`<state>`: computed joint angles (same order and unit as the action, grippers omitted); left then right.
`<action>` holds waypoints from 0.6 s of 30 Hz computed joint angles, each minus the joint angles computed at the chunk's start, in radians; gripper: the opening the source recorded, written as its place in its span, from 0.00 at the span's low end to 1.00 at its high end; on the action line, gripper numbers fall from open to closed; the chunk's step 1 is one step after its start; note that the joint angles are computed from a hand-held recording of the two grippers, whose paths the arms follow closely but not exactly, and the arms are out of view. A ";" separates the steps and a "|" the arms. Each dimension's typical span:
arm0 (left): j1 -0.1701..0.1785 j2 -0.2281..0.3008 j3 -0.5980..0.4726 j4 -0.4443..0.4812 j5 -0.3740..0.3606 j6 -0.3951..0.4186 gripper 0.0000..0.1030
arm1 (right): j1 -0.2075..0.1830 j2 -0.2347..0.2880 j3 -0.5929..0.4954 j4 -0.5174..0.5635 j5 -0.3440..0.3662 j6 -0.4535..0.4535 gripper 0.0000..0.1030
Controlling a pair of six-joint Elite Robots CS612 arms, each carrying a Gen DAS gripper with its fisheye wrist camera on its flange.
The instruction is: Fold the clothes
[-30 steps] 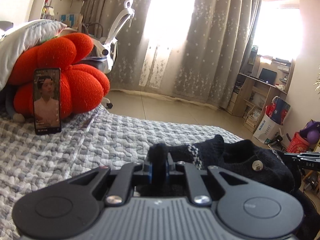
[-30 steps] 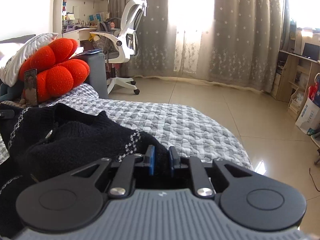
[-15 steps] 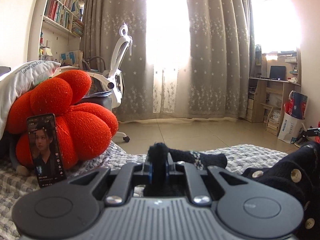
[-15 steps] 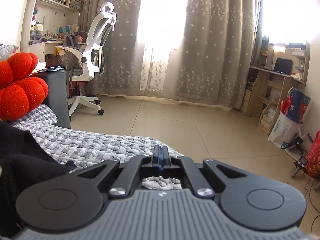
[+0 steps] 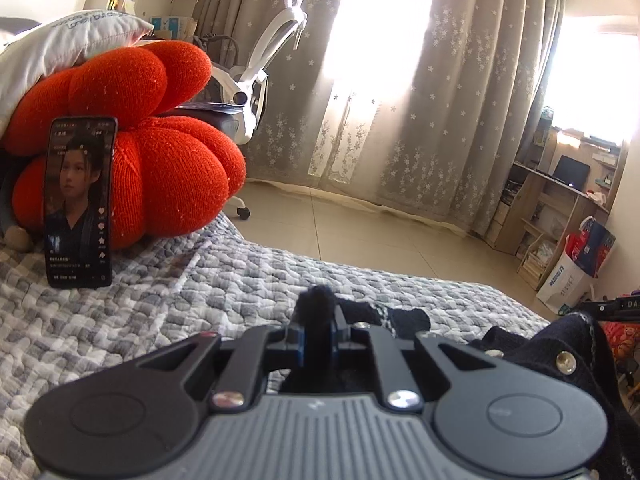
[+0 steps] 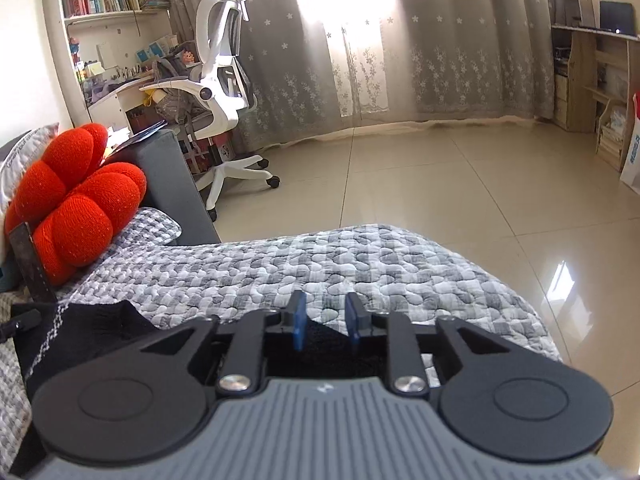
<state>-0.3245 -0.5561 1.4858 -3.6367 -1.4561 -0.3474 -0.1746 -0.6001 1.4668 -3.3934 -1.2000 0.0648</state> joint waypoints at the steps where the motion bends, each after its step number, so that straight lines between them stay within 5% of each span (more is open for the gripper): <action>1: 0.000 -0.005 0.008 0.000 -0.005 -0.012 0.11 | -0.005 -0.001 0.002 -0.003 0.023 0.028 0.62; 7: -0.005 -0.036 0.077 -0.032 -0.025 -0.027 0.11 | -0.016 -0.026 0.029 0.048 0.161 0.051 0.64; 12: -0.001 -0.055 0.126 -0.056 -0.032 -0.035 0.11 | -0.016 -0.056 0.079 0.054 0.224 -0.003 0.14; 18: 0.011 -0.073 0.173 -0.064 -0.049 -0.066 0.10 | -0.031 -0.099 0.170 0.020 0.301 -0.086 0.10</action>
<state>-0.3133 -0.6289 1.6592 -3.7012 -1.5052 -0.4130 -0.2059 -0.6993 1.6364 -3.3737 -0.8989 -0.0213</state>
